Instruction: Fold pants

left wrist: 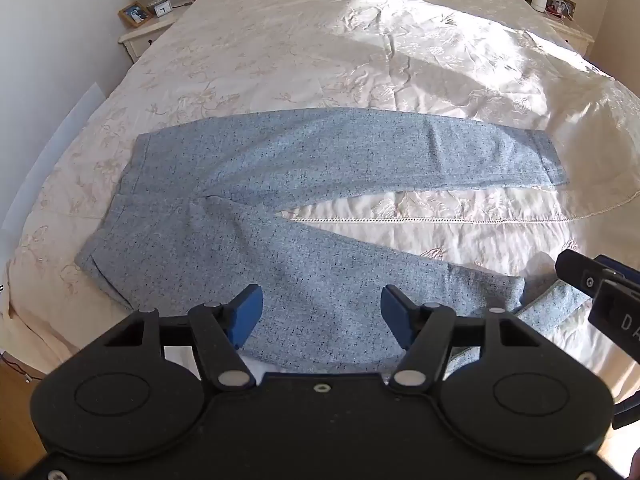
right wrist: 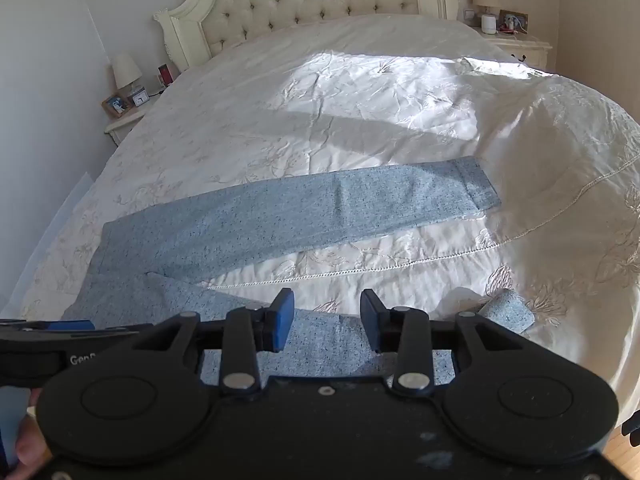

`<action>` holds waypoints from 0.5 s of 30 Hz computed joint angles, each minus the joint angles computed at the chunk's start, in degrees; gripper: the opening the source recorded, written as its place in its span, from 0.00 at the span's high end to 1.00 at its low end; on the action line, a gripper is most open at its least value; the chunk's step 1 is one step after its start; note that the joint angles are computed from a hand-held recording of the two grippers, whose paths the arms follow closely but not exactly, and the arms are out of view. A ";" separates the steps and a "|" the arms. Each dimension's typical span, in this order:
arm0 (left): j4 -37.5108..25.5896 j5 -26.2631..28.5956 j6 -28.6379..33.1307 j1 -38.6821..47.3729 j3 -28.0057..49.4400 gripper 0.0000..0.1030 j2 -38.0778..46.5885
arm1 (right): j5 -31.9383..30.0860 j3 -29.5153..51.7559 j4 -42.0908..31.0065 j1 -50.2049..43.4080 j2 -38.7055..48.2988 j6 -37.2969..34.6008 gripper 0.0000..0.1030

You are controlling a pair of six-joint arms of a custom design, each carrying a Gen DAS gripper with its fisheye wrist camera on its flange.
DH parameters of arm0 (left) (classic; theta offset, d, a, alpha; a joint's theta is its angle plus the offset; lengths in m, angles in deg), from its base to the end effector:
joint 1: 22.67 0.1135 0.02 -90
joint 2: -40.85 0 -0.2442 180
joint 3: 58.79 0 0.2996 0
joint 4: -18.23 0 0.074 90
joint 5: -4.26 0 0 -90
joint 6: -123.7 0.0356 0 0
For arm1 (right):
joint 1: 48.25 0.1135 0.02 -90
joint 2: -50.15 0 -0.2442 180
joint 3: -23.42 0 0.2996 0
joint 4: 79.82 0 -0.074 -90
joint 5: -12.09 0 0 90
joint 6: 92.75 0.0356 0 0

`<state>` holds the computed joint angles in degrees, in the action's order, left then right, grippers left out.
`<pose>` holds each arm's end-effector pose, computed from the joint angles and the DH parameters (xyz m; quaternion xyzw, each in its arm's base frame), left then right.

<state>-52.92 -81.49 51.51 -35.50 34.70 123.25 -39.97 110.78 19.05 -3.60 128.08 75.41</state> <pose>0.3274 -0.0773 0.3183 0.2643 0.9286 -0.0246 0.2594 0.2263 0.1928 0.3045 0.3187 0.8791 -0.0216 0.3538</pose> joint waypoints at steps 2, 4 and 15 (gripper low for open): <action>-0.65 0.19 -0.36 0.05 0.71 0.35 0.60 | -0.23 0.10 -0.02 -0.14 0.07 -0.08 0.62; -0.63 0.08 -0.41 -0.13 0.81 0.35 0.72 | -0.30 0.13 -0.03 -0.20 0.11 0.02 0.62; 0.29 -0.48 -0.96 0.17 0.22 0.35 1.12 | -0.55 1.94 0.44 -0.01 2.58 0.45 0.62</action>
<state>-52.64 -81.97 50.55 -35.33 34.92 124.37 -40.52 112.71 19.49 -3.61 130.66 75.86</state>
